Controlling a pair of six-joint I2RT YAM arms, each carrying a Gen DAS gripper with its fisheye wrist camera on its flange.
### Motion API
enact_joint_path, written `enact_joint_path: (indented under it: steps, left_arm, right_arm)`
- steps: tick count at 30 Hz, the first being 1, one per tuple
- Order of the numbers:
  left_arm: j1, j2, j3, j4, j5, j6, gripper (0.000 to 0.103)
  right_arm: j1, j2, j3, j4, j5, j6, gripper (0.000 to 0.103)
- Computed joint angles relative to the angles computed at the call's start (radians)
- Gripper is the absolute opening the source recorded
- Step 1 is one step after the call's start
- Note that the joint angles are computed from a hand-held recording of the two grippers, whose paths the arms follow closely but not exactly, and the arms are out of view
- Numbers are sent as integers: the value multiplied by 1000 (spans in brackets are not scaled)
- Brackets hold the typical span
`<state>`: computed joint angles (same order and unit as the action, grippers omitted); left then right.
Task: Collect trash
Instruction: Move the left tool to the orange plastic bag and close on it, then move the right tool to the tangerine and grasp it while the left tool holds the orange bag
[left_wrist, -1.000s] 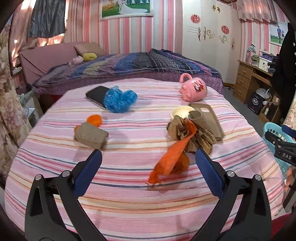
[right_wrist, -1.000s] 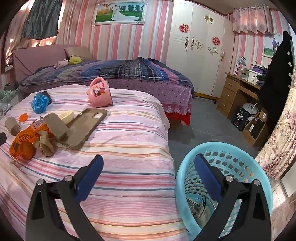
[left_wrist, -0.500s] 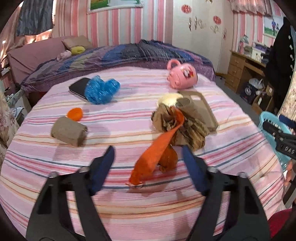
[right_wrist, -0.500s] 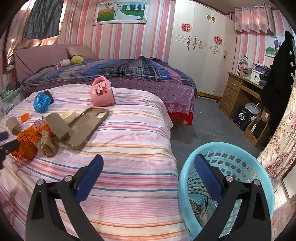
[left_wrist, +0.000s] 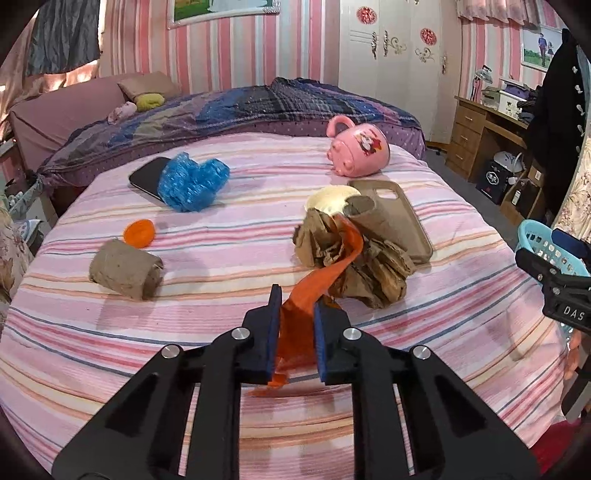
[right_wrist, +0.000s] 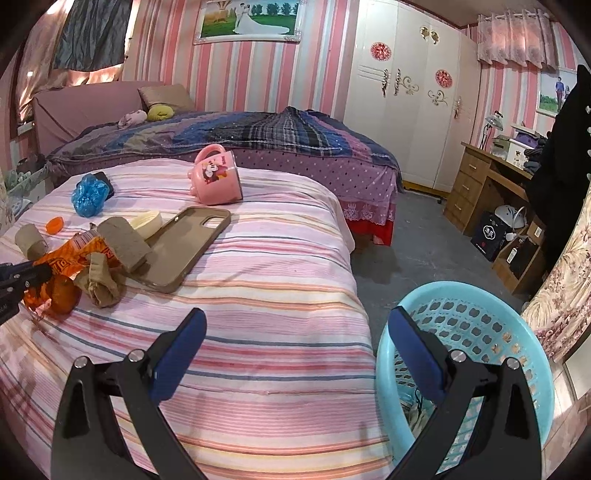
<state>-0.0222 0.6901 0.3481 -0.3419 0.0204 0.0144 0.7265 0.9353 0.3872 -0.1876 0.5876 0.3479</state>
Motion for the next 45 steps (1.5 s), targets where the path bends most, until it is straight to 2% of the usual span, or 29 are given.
enact_joint_path:
  steps: [9,15,22,26,30,35,45]
  left_arm:
    - [177,-155,19,-103,124,43,13]
    - [398,-224,39,-175,266,123,13]
    - [724,-182,67,-201,483,265,13]
    - [924,-106,90,-213,618,381,13]
    - [1098,-1,118,-219,713,488,13]
    - [1166,93,127,-180,719,523,13]
    - [1153,83,117,-162,697,516,13]
  right_arm:
    - [63,21,9,3,61,35,97]
    - [127,56,28,17,100,69,97]
    - [219,136,71,25,133,113,97]
    - [274,170,87,40,160,115,97]
    - [289,204,107,50,138,126,97]
    - [314,254,130,71,127,144,97]
    - [350,344,173,100,92,210,97]
